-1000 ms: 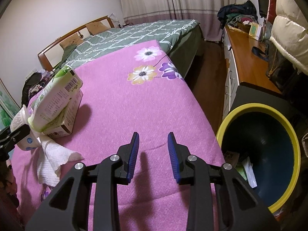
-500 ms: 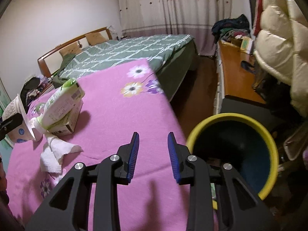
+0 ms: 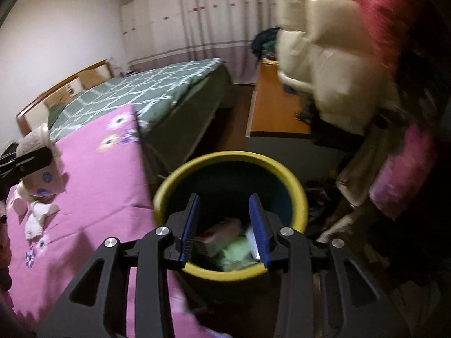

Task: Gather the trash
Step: 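Carry the white tub over the bin and open the left gripper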

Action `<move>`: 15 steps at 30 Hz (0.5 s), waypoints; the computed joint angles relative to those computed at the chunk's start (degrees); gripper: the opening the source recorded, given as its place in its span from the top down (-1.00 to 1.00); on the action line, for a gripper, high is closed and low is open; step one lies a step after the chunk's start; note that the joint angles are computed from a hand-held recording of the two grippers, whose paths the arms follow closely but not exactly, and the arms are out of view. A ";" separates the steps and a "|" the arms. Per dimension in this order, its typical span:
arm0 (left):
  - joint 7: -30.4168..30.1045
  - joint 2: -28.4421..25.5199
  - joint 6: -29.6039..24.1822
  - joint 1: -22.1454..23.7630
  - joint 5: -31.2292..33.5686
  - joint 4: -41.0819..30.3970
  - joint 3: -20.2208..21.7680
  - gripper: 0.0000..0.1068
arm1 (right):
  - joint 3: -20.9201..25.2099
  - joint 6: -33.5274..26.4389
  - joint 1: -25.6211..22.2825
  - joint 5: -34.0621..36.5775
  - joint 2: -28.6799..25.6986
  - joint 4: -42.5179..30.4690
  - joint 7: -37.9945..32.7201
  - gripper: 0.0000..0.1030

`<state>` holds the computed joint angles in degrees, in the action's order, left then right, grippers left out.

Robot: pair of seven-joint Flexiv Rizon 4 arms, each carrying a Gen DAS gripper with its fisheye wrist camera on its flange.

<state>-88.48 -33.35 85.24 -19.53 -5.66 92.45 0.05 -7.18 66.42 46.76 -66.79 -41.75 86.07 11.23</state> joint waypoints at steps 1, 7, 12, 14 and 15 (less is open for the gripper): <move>0.65 -1.96 -1.91 -0.57 -0.07 -3.26 -0.57 -0.55 | -0.42 0.07 -0.02 -0.56 0.65 1.12 1.17 0.32; 1.39 -11.60 -10.88 -3.60 0.46 -18.66 -0.56 -0.56 | -0.53 0.23 -2.38 -5.81 4.21 6.97 8.57 0.32; -0.14 -19.82 -19.72 -5.95 1.70 -32.25 0.93 -0.57 | 1.31 -0.39 -5.18 -9.15 5.60 9.36 12.60 0.31; -1.10 -21.71 -21.77 -6.44 2.57 -35.47 1.42 -0.62 | 2.03 -0.20 -6.23 -9.88 5.58 9.72 13.42 0.29; -1.75 -22.34 -22.48 -6.63 3.05 -36.63 1.71 -0.71 | 2.37 -0.16 -6.60 -10.02 5.46 9.69 13.50 0.28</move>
